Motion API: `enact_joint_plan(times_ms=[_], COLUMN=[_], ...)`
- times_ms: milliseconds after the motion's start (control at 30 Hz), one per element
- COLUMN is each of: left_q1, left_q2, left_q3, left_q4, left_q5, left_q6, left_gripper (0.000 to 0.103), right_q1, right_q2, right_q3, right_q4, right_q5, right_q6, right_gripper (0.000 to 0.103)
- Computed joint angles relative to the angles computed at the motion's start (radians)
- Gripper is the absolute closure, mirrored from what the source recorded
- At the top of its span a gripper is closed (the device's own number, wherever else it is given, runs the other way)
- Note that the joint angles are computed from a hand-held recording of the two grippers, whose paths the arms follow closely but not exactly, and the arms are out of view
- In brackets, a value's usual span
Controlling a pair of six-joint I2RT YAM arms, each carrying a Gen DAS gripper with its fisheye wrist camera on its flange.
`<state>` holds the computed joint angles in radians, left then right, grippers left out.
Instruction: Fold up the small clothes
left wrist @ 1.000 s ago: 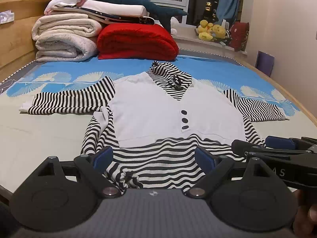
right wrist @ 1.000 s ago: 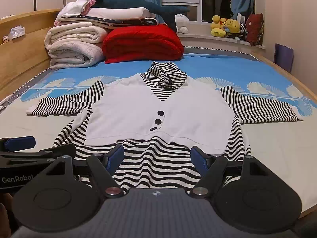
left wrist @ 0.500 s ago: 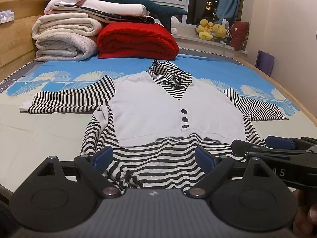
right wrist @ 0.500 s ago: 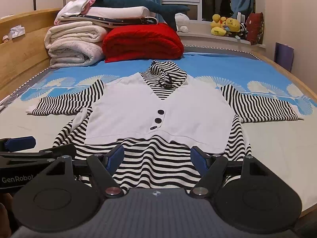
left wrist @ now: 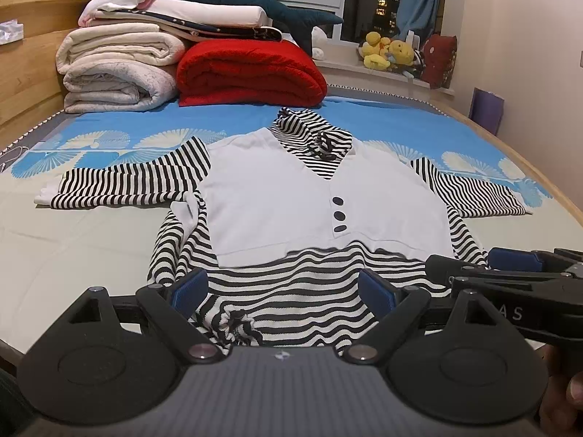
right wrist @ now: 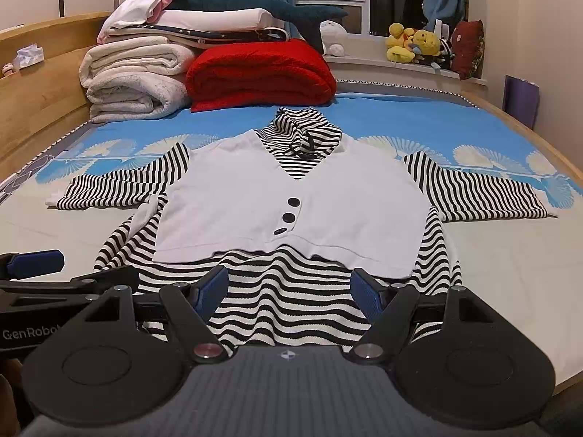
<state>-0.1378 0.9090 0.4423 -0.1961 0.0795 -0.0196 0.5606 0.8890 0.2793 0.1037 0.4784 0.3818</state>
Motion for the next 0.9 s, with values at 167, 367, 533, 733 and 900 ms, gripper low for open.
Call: enact_joint_plan(times_ms=[167,367,533,733,900], left_q1=[-0.01,-0.01,-0.022,-0.044,0.003], left_q2=[0.008,0.011,0.0,-0.019,0.037], left_q3=[0.014,0.017,0.011,0.014,0.094], left_q4=[-0.024,-0.025,-0.018,-0.013,-0.075], left_q5=[-0.018,-0.012,-0.025,-0.064,0.002], left_q6=[0.011,0.003,-0.003,0.021,0.045], left_gripper=[0.011,0.011,0.014,0.031,0.068], right_q1=[-0.006,-0.013,-0.011,-0.007,-0.015], right_q2=[0.013,0.016,0.026,0.028,0.034], right_q3=[0.034,0.049,0.059,0.063,0.075], right_q4=[-0.084,-0.126,-0.141,-0.141,-0.15], right_q5=[-0.016,-0.034,-0.033,-0.03,-0.022], right_q6=[0.018,0.035,0.046,0.038,0.033], right_gripper=[0.027,0.027,0.027,0.027,0.027])
